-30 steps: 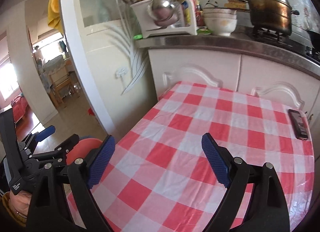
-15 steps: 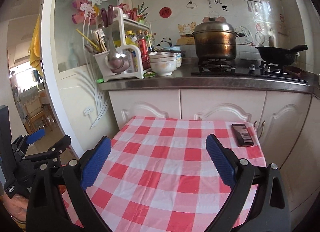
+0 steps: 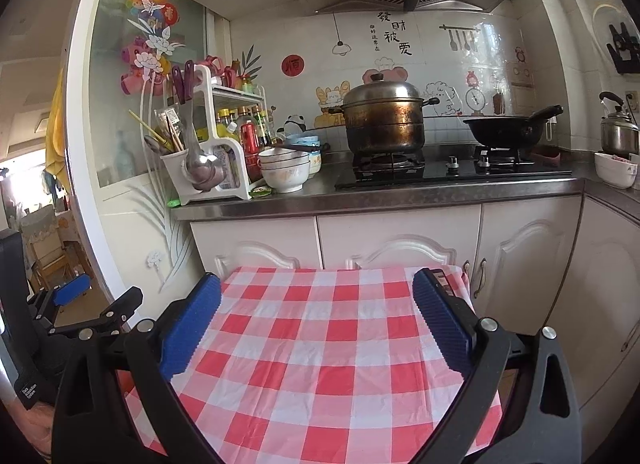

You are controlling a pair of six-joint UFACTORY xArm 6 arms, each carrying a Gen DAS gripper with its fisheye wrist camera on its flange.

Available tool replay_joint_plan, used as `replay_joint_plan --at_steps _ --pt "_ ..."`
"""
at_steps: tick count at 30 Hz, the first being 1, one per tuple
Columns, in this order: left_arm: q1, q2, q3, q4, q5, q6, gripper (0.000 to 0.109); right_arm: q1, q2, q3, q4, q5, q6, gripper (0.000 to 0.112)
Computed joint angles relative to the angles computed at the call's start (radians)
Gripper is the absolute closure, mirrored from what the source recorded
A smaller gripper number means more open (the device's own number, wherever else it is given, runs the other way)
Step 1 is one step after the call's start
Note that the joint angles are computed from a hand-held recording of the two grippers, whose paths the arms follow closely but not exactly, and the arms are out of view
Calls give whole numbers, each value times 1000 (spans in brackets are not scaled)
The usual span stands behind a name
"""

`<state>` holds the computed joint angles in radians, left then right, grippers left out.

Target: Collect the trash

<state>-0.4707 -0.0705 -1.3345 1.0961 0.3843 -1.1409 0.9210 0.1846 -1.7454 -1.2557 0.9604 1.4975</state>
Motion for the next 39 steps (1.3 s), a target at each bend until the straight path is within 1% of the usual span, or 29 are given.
replay_joint_plan --at_steps 15,27,39 --pt "-15 -17 6 12 -16 -5 13 48 -42 23 -63 86 32 15" --pt "-26 -35 15 46 -23 -36 13 89 -69 43 -103 168 46 14" --pt "-26 -54 34 61 -39 -62 13 106 -73 40 -97 208 35 14"
